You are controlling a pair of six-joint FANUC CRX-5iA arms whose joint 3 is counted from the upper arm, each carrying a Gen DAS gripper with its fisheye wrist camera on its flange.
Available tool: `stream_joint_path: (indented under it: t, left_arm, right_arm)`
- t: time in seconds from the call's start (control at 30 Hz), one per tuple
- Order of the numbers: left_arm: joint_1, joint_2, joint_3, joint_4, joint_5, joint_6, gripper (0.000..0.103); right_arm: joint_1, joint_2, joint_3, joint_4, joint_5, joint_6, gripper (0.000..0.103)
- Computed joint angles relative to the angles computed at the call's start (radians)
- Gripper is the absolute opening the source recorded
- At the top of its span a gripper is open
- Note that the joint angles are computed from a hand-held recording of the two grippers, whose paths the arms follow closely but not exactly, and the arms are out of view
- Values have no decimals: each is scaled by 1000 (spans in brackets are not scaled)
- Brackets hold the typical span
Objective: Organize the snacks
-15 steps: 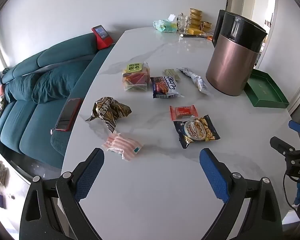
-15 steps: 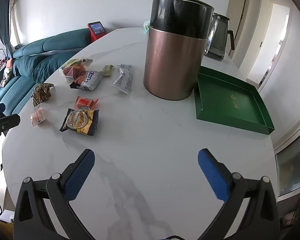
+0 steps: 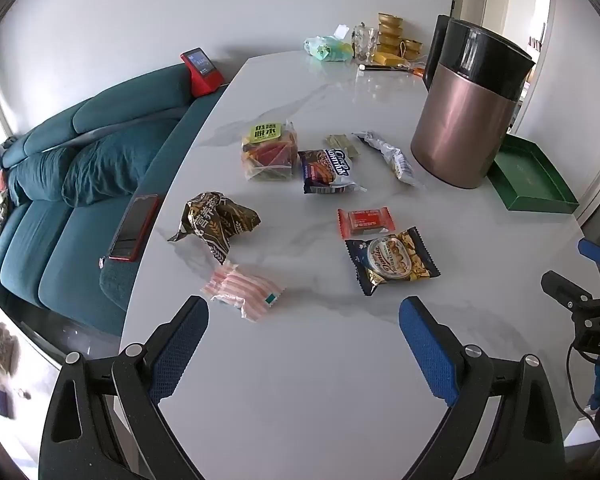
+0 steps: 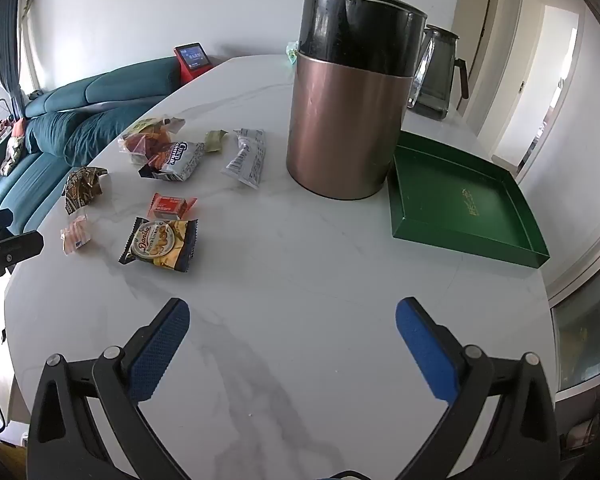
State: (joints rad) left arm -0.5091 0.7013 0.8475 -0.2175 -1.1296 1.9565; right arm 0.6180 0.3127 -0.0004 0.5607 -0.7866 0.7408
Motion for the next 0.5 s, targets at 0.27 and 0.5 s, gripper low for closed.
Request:
stream_joint_path:
  t: [0.27,0.5]
  left_arm:
    - [2,2,-4,4,1,-1,94]
    - [1,5,4,4,-7,-3,94]
  right_arm:
    - [-2,-3,-7,9,2,-13,103]
    - [-6,-7,-6,5,1,-5,103]
